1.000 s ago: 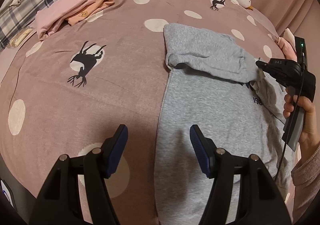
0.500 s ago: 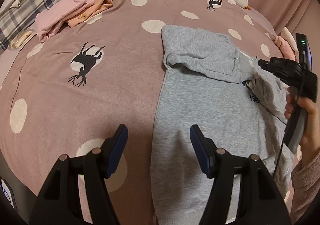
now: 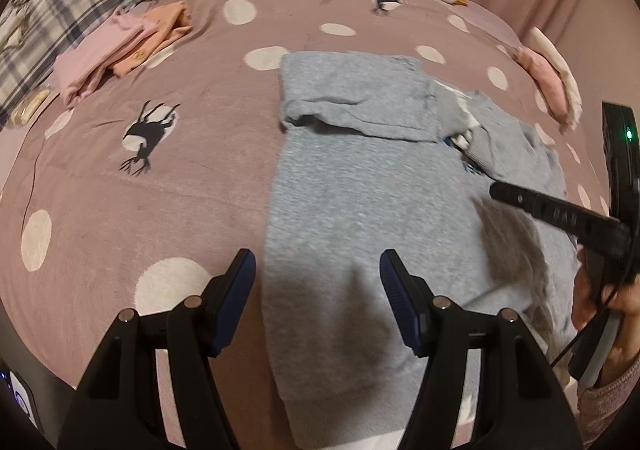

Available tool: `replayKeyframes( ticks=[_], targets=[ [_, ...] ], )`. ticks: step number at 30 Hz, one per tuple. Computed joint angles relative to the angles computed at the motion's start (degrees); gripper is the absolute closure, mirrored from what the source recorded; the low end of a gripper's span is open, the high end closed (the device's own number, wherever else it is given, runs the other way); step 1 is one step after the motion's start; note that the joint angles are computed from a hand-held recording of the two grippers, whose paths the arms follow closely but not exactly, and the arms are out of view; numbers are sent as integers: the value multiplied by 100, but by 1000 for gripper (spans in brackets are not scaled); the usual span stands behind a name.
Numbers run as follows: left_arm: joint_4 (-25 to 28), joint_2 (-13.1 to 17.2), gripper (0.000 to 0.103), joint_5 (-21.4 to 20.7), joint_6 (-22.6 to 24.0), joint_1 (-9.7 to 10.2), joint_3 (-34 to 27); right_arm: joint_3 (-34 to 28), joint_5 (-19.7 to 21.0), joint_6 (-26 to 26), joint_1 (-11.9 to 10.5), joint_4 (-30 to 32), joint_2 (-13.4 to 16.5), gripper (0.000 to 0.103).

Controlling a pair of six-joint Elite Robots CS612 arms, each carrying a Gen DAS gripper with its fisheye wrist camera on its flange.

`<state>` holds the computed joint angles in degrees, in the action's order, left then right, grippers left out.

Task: Fold small clothes
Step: 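Move both tools to the white-lined hem of the sweatshirt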

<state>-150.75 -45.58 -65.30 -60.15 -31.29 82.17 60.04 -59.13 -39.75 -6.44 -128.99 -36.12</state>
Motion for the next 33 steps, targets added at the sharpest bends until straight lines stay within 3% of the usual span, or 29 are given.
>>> replayKeyframes(
  ticks=[4, 13, 16, 21, 26, 28, 33],
  targets=[
    [-176, 87, 39, 56, 446, -79, -76, 528, -271, 103, -111, -776, -201, 95],
    [309, 417, 38, -455, 899, -93, -477, 1344, -1120, -758, -193, -1335, -492, 94],
    [444, 445, 34, -478, 916, -124, -465, 1610, -1131, -1013, -245, -1672, -598, 94],
    [57, 339, 27, -506, 834, -161, -159, 1713, -1016, -1066, -350, -1564, -663, 93],
    [-288, 216, 25, -571, 651, -189, 93, 1801, -942, -1042, -472, -1498, -716, 73],
    [-385, 160, 25, -618, 583, -193, 184, 1831, -1010, -964, -509, -1529, -736, 57],
    [-283, 3, 12, -633, 160, -203, 407, 1794, -861, -884, -627, -1105, -780, 46]
  ],
)
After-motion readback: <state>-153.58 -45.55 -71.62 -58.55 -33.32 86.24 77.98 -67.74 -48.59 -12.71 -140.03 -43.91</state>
